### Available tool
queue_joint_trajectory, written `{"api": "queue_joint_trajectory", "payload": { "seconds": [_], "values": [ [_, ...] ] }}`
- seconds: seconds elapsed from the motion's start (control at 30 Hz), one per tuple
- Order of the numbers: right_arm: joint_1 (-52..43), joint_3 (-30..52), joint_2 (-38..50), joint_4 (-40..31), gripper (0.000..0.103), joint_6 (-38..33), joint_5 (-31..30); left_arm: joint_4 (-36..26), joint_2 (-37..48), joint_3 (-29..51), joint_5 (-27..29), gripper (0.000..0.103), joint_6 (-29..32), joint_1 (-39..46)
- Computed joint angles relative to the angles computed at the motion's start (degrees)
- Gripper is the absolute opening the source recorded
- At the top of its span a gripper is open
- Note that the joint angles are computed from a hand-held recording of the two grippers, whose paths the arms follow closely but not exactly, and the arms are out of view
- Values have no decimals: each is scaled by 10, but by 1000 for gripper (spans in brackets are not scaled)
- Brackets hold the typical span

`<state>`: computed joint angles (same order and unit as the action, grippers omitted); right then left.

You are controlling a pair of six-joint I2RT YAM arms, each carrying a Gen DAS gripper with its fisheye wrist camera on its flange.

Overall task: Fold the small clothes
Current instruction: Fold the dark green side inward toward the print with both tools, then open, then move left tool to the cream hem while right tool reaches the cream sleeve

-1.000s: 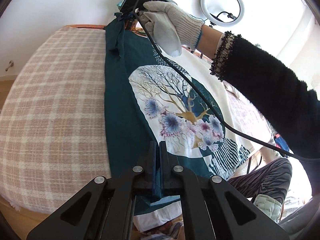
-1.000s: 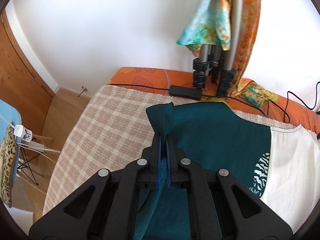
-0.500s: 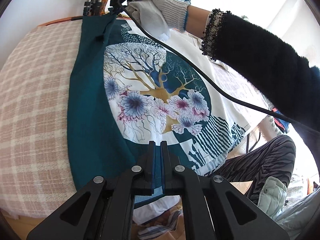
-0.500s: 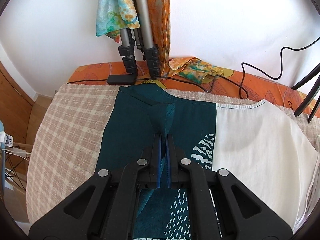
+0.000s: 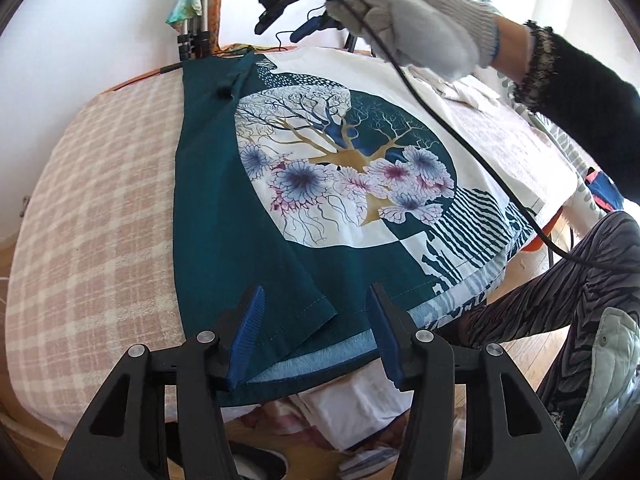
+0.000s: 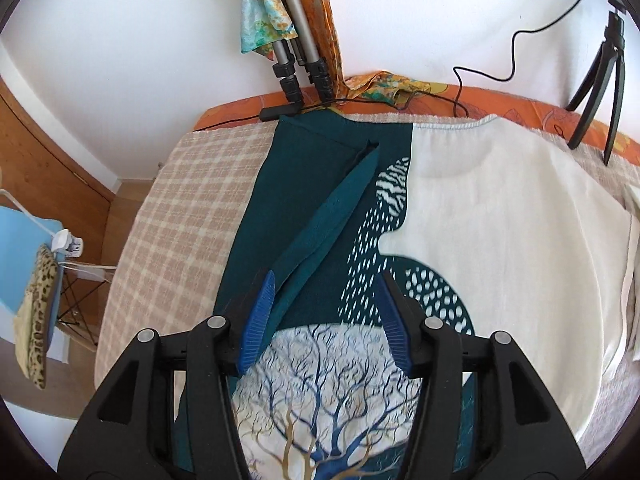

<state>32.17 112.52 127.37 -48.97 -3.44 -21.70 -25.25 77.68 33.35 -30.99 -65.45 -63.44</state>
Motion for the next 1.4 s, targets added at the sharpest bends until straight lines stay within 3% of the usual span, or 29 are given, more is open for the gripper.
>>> {"api": "queue_joint_trajectory", "payload": {
  "seconds": [0.03,0.1,0.23,0.33,0.47,0.57,0.67,0.83,0.97,1.2,1.4],
  "values": [
    [-13,-56,-40,11,55,-8,-22,5,10,1,7,52,6,5],
    [-37,-159,-117,29,55,-27,-42,13,26,0,19,41,14,15],
    [-103,-282,-213,30,55,-64,-94,34,14,-22,5,4,29,14],
    [-151,-339,-253,40,55,-79,-117,89,-39,-66,26,2,18,29],
    [-193,-358,-261,46,55,-82,-128,136,-73,-80,22,2,23,3],
    [-211,-352,-255,45,55,-89,-135,109,-23,-42,3,3,32,-15],
    [-231,-345,-254,35,55,-105,-151,95,-11,-31,42,11,27,3],
    [-273,-339,-273,28,55,-143,-176,43,-11,-1,15,25,-7,-24],
    [-313,-314,-270,-1,55,-185,-203,33,-2,35,-22,25,-14,-45],
    [-389,-230,-224,-86,55,-267,-250,79,107,153,-23,25,104,-27],
    [-447,-107,-138,-178,55,-309,-263,139,220,264,36,25,196,7]
  ]
}}
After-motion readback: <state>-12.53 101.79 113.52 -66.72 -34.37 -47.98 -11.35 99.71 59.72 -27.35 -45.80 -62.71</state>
